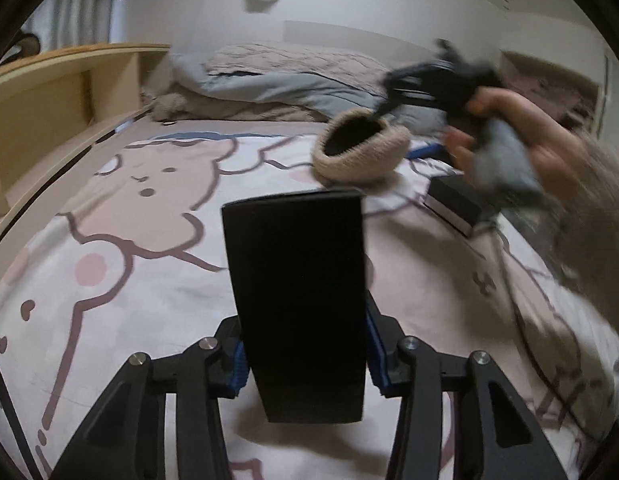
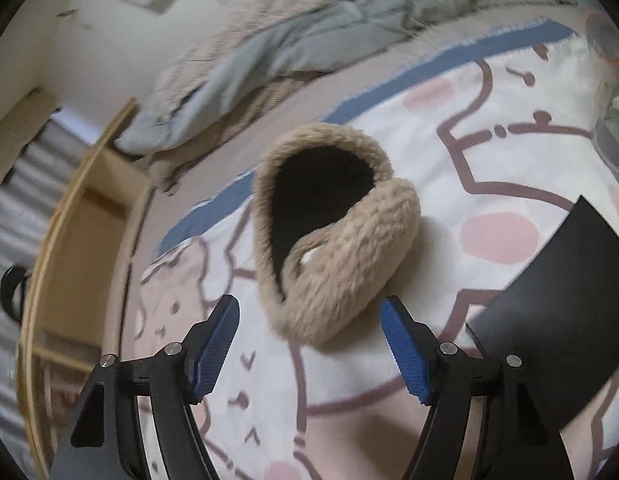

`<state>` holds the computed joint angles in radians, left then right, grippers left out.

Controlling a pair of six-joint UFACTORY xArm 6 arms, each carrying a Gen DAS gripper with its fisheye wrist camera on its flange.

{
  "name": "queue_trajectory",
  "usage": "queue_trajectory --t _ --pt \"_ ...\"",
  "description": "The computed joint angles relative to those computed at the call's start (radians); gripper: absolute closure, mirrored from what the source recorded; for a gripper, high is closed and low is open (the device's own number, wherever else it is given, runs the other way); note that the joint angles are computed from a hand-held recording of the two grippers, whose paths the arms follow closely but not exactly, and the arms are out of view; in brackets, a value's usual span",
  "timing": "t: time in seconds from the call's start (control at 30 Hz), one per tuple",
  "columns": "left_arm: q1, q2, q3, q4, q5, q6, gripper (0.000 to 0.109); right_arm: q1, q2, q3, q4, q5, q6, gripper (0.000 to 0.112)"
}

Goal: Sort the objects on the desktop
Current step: 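Grasp the beige fuzzy headband with the right tool while the left tool holds the box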

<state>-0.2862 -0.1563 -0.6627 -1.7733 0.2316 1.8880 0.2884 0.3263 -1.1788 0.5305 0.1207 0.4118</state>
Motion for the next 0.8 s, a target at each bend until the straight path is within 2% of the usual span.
queue_trajectory --t 0.1,0.17,0.27,0.47,0.6,0.73,0.8 --pt "-0.002 0.005 0.006 0.029 0.003 -0.04 0.062 -0.035 0.063 -0.061 -0.181 0.057 0.191 0.04" --pt "0.014 0.01 0.005 0.056 0.022 -0.087 0.062 -0.046 0.092 -0.088 -0.208 0.087 0.193 0.059" --pt "0.034 0.006 0.004 0.061 0.042 -0.117 0.062 -0.051 0.084 -0.068 -0.293 0.083 0.206 0.074" --pt "0.019 -0.03 0.026 0.057 0.012 -0.144 0.062 -0.043 0.016 0.014 -0.222 0.068 -0.005 0.088" --pt "0.021 -0.054 0.045 0.077 0.018 -0.182 0.062 -0.023 -0.048 0.082 -0.082 0.097 -0.191 0.089" --pt "0.028 -0.084 0.066 0.116 0.032 -0.233 0.062 -0.013 -0.157 0.192 -0.012 0.137 -0.303 0.089" --pt "0.033 -0.1 0.078 0.143 0.047 -0.26 0.062 -0.009 -0.223 0.26 -0.022 0.157 -0.325 0.09"
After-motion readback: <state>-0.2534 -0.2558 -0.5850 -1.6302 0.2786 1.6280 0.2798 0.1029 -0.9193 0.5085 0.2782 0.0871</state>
